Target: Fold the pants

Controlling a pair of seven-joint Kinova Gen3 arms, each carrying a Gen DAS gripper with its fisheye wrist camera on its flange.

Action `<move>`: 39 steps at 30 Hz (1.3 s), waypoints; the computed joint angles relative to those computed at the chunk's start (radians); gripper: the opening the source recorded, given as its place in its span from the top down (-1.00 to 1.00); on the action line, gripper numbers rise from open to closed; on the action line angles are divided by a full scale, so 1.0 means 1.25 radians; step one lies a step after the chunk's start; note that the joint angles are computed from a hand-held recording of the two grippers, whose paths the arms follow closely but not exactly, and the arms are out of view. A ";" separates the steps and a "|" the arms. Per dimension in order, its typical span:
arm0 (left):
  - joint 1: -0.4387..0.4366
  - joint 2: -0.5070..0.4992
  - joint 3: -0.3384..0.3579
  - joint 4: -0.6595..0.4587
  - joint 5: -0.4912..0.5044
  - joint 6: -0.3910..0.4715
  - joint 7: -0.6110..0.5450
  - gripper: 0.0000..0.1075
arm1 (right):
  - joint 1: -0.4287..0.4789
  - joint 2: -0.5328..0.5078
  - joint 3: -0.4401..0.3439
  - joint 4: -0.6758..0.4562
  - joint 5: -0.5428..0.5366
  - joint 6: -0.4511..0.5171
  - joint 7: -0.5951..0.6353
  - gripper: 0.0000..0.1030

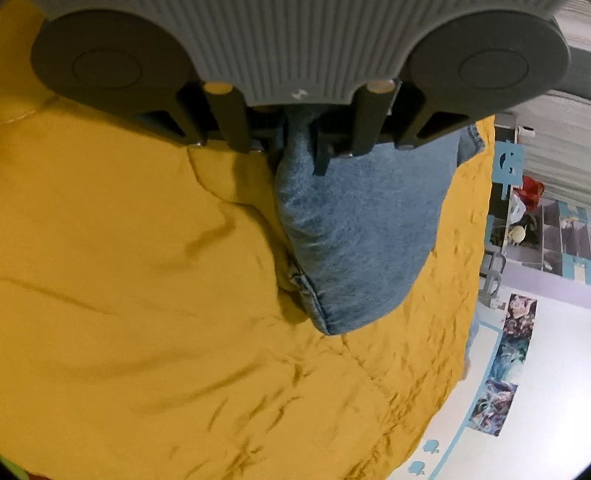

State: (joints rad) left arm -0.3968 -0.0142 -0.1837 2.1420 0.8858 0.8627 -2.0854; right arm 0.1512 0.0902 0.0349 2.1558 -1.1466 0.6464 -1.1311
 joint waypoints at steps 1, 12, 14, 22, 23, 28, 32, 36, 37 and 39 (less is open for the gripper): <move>0.004 -0.010 0.004 -0.014 -0.028 0.010 0.011 -0.07 | -0.002 -0.003 0.000 -0.006 0.012 0.000 -0.004 0.57; -0.061 -0.108 0.184 -0.113 -0.218 -0.063 0.101 -0.08 | 0.083 0.063 0.034 -0.100 -0.046 0.141 0.123 -0.02; -0.005 -0.085 0.137 -0.126 -0.169 -0.070 0.036 -0.08 | 0.103 0.115 0.024 -0.133 -0.079 0.172 0.124 -0.23; 0.126 0.090 0.073 -0.178 0.002 -0.108 -0.155 -0.03 | 0.141 0.290 -0.029 -0.272 -0.072 0.211 0.021 -0.36; 0.109 0.104 0.100 -0.181 0.000 -0.118 -0.154 0.03 | 0.163 0.311 -0.058 -0.275 -0.094 0.213 0.033 -0.35; 0.203 0.158 0.060 -0.205 -0.134 -0.194 -0.030 0.64 | 0.151 0.310 -0.085 -0.287 -0.075 0.155 0.061 0.36; 0.165 0.172 0.119 -0.183 -0.195 -0.244 0.005 0.88 | 0.098 0.258 -0.081 -0.284 0.018 0.064 0.119 0.65; 0.135 0.166 0.164 -0.174 -0.227 -0.262 0.034 0.88 | 0.057 0.238 -0.088 -0.289 0.111 -0.004 0.088 0.66; 0.150 0.165 0.162 -0.178 -0.258 -0.271 0.060 0.88 | 0.081 0.244 -0.109 -0.289 0.109 -0.001 0.079 0.64; 0.173 0.155 0.154 -0.187 -0.308 -0.265 0.109 0.88 | 0.105 0.248 -0.119 -0.292 0.097 0.024 0.063 0.56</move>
State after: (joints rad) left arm -0.1800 0.1797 0.0089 1.9081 0.5008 0.5310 -1.9486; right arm 0.2830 0.4006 -0.1139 1.7909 -1.0255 0.6767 -1.0529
